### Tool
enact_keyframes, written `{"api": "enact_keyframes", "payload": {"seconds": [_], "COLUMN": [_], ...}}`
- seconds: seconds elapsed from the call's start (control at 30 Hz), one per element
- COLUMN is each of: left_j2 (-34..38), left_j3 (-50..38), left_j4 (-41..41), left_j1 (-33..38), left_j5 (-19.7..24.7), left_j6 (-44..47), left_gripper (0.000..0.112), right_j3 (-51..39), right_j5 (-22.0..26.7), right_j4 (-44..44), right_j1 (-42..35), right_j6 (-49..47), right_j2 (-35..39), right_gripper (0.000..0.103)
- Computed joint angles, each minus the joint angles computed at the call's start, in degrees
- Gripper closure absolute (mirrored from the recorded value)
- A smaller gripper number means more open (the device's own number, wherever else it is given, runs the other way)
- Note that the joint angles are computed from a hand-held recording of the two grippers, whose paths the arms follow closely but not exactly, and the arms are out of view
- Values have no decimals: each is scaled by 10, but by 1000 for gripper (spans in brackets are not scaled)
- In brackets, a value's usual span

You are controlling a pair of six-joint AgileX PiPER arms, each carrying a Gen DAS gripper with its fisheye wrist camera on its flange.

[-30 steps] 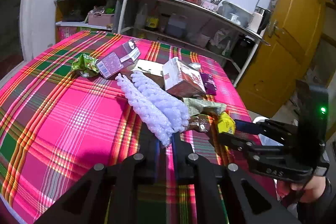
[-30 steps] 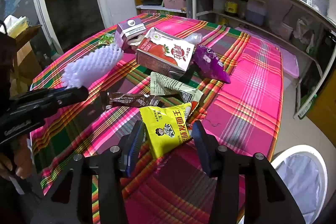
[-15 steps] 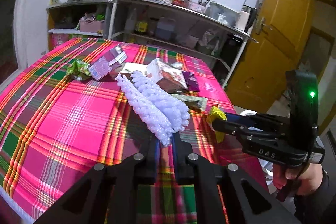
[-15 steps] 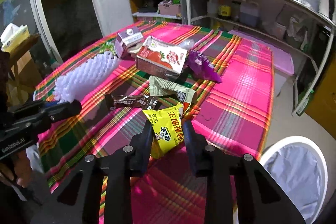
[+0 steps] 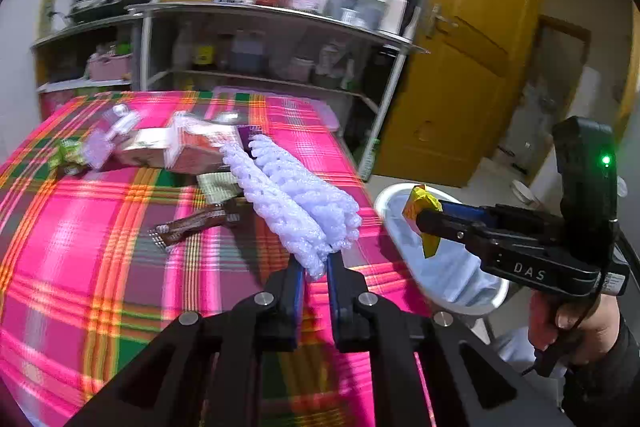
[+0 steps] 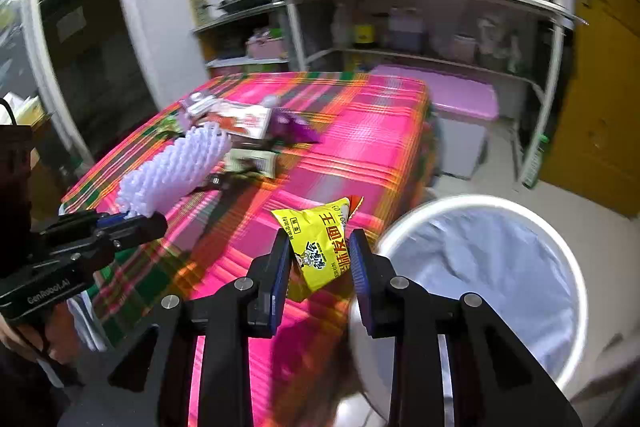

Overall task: Collect trash
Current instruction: 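Carry the yellow bag over the bin with the right tool and release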

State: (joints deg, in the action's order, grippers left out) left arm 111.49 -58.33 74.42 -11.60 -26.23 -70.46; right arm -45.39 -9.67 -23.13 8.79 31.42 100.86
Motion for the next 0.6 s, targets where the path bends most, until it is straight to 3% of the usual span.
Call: {"api": "enact_keyframes", "payload": {"seconds": [0.3, 0.6], "left_j2": [21, 82], "left_j3": [-46, -132], "left_j4": [45, 164], "left_j1": [-81, -139], "left_j5": [5, 8], "left_j6": [-44, -155], "left_gripper": [102, 102], "right_j3": [95, 104], "right_j5": [-33, -35], "right_j4": [3, -29], "right_j1": [-95, -143], "right_j6": [0, 26], "right_j2": [-52, -34], "right_gripper": [73, 72]}}
